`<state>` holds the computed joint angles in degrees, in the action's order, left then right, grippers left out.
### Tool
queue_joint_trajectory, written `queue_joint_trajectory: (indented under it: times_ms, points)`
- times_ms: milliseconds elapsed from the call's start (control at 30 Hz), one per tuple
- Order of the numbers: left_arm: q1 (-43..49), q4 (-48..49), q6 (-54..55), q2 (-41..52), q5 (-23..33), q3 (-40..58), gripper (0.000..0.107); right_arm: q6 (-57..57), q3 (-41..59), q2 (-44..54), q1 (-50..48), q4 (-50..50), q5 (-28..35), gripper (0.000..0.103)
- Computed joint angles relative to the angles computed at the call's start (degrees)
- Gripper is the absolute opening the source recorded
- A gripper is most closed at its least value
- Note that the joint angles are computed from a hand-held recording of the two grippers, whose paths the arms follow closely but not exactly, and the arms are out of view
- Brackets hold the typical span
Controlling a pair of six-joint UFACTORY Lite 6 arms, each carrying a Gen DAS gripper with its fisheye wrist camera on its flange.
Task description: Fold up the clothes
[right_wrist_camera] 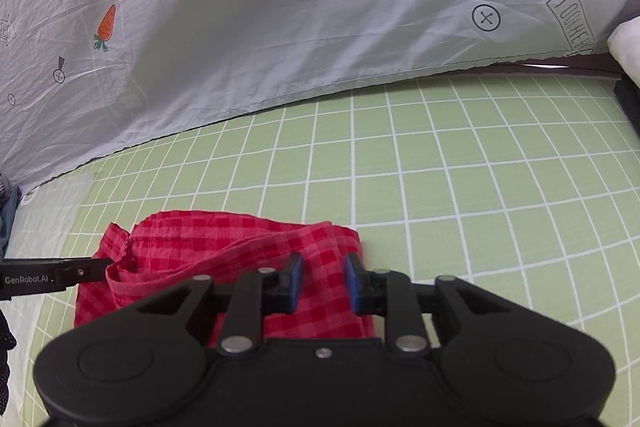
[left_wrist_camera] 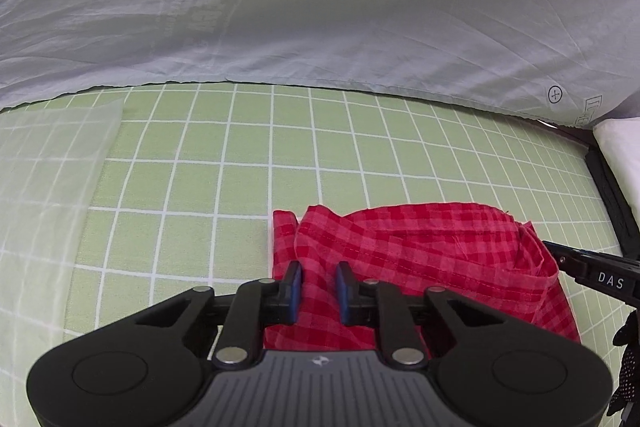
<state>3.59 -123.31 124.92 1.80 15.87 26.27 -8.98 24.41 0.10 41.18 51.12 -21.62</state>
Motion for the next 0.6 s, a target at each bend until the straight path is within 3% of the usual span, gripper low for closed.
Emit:
queue_joint_trajectory:
  times_ms: [200, 333, 433, 467, 500, 533, 567, 600]
  points:
    - [5.76, -4.58, 3.31, -6.96, 2.59, -5.98, 0.000, 3.66, -4.90, -6.37, -1.85, -0.99, -2.83, 0.000]
    - [18.97, 5.82, -9.25, -5.61, 15.32, -8.41, 0.002, 8.94, -8.30, -10.39, -5.58, -4.57, -2.59, 0.000]
    - [19.07, 4.34, -10.27, -5.86, 13.19, -8.18, 0.016, 0.39, -6.75, -9.69, -4.04, 4.29, -2.19, 0.003]
    - [19.33, 5.68, -10.55, -5.99, 13.18, -7.99, 0.028, -2.16, -6.15, -9.58, -3.39, 7.31, -2.02, 0.009]
    - [19.73, 7.82, -11.54, -6.12, 13.50, -7.81, 0.041, -2.92, -5.86, -9.75, -3.03, 8.43, -1.79, 0.020]
    - [19.92, 9.53, -12.51, -6.17, 13.79, -7.73, 0.047, -2.97, -6.05, -10.47, -2.71, 8.83, -1.70, 0.033]
    - [20.10, 11.19, -13.45, -6.22, 14.10, -7.64, 0.060, -2.83, -6.43, -11.34, -2.12, 9.03, -1.94, 0.056]
    - [20.27, 12.81, -14.35, -6.25, 14.42, -7.54, 0.072, -2.73, -6.48, -11.78, -1.50, 8.89, -2.02, 0.064]
